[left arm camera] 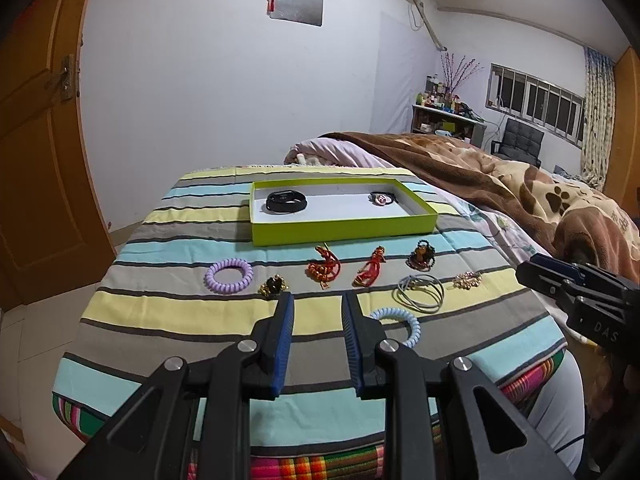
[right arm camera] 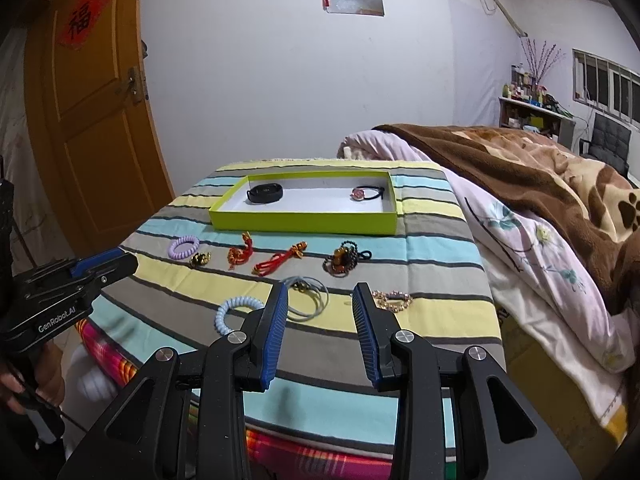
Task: Organize jewelry
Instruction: 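Withdraw both tools from the box toward the remaining jewelry, then grasp the dark beaded bracelet with right tool while left tool grasps red tassel ornament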
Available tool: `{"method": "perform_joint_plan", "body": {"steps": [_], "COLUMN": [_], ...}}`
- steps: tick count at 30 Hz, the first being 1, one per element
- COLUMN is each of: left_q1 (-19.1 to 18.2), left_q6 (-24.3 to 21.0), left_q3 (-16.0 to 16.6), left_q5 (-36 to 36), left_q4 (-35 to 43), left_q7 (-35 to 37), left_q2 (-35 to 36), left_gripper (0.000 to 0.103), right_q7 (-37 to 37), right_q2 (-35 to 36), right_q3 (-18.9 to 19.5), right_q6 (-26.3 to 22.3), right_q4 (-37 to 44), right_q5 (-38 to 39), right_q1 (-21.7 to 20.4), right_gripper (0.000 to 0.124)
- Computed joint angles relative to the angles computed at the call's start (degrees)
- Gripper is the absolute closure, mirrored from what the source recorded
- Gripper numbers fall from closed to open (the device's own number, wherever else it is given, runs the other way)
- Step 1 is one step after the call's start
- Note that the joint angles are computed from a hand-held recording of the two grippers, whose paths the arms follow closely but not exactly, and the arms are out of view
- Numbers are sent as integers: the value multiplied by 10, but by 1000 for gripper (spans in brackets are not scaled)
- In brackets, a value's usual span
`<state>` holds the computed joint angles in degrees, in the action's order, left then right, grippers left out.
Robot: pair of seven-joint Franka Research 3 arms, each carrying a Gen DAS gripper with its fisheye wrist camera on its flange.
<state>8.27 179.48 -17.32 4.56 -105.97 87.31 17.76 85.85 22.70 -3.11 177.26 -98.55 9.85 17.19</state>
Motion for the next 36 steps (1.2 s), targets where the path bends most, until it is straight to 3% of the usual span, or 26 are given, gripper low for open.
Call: {"method": "perform_joint_plan", "body": {"steps": [18,28,36], "left_q1": [16,-10,-33], "left_q6": [-39,-68,-101], "left_q3": [-39,-21,0], "left_q5": [-39,-45,-34], "left_q4": [39,93,164], "left_q7": [55,70,66], "left_q2": [37,75,121], "left_gripper": [77,77,77], "right_q7": [-26,-27,-14], "right_q2": [27,65,131], "right_q3": [21,22,16], "right_q6": [-29,-60,-116], "right_q4": [36,90,190], "right_q5": [22,23,13], "right_q1": [-24,-30,-33], "right_gripper": [89,89,89]}}
